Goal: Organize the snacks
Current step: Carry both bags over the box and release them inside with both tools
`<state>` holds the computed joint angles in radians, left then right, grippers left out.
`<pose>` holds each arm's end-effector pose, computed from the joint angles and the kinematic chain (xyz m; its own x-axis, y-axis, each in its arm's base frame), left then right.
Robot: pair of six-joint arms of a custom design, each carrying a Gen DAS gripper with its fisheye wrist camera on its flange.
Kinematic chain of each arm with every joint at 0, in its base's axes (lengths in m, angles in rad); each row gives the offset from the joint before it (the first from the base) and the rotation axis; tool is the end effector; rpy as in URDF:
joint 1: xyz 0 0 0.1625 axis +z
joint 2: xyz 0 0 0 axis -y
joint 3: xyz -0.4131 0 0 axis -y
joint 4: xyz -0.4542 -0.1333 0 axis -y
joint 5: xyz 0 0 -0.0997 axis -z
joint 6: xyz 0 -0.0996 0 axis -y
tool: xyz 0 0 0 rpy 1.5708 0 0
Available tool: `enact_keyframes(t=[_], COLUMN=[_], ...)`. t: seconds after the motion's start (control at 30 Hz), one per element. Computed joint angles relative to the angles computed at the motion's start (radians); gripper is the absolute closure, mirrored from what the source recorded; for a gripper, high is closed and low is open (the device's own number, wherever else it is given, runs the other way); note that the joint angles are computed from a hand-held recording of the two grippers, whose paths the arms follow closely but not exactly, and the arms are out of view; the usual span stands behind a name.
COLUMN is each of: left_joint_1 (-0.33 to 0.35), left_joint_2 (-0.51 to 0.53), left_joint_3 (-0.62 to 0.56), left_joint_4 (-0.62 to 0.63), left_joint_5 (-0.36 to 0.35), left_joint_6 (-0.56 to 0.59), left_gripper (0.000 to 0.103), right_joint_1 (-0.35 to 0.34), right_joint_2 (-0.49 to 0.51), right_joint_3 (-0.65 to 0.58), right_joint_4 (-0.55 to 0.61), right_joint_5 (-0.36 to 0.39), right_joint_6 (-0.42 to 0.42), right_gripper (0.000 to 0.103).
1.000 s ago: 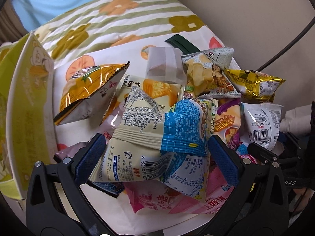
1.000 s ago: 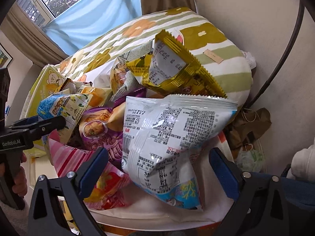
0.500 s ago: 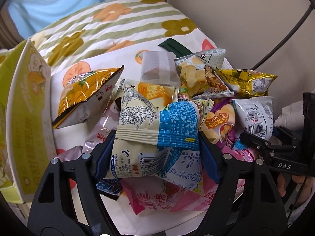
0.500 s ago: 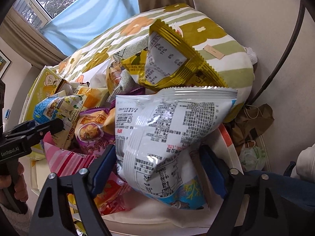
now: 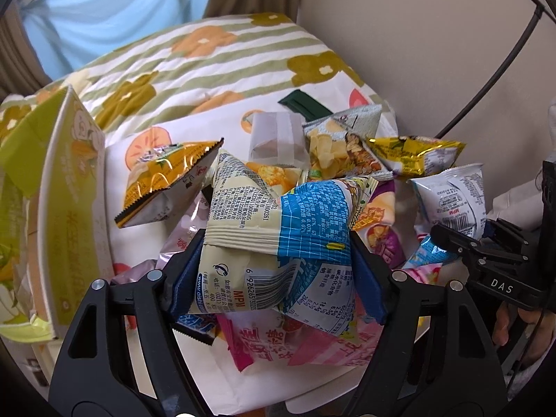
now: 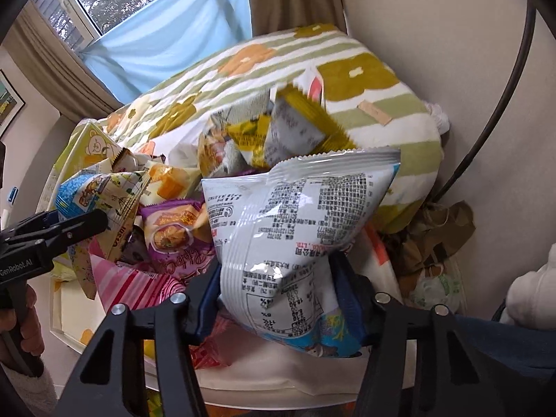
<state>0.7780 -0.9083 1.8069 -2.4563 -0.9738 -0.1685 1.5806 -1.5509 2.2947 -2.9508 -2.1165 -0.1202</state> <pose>-0.3199 -0.5809 0.0492 -0.6865 0.4682 -0.5563 0.6057 0.7915 -0.0814 0.0862 -0.4724 0.2587 -0.8506 0.2014 0.4857 -0.1107 0.8345 -0.5398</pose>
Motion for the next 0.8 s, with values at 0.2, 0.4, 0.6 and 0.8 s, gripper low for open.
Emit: enact_keyframes(t=[0.2,0.4,0.6,0.8], left_joint_1=[-0.030,-0.062,-0.069,-0.035], left_joint_2=[-0.037,-0.103,-0.194,-0.295], left_joint_3=[0.024,0.060,0.096,0.116], left_joint_4=[-0.035,-0.087,-0.125,-0.137], left_joint_5=[0.018,0.061,0.114,0.165], left_joint_6=[-0.016,-0.060,-0.074,-0.032], left_gripper=[0.030,0.030,0.030,0.030], right_joint_1=[0.051,0.118,0.195,0.277], right_joint_2=[-0.021,-0.030,0.019,0.140], right_joint_3=[0.005,-0.033,-0.114,-0.216], right_joint_4=[-0.047,-0.036,-0.005,0.020], right_joint_5=[-0.062,-0.103,-0.106,-0.084], right_joint_6=[-0.047,-0.112,-0.157,-0.149], right_gripper=[0.049,0.049,0.049,0.049])
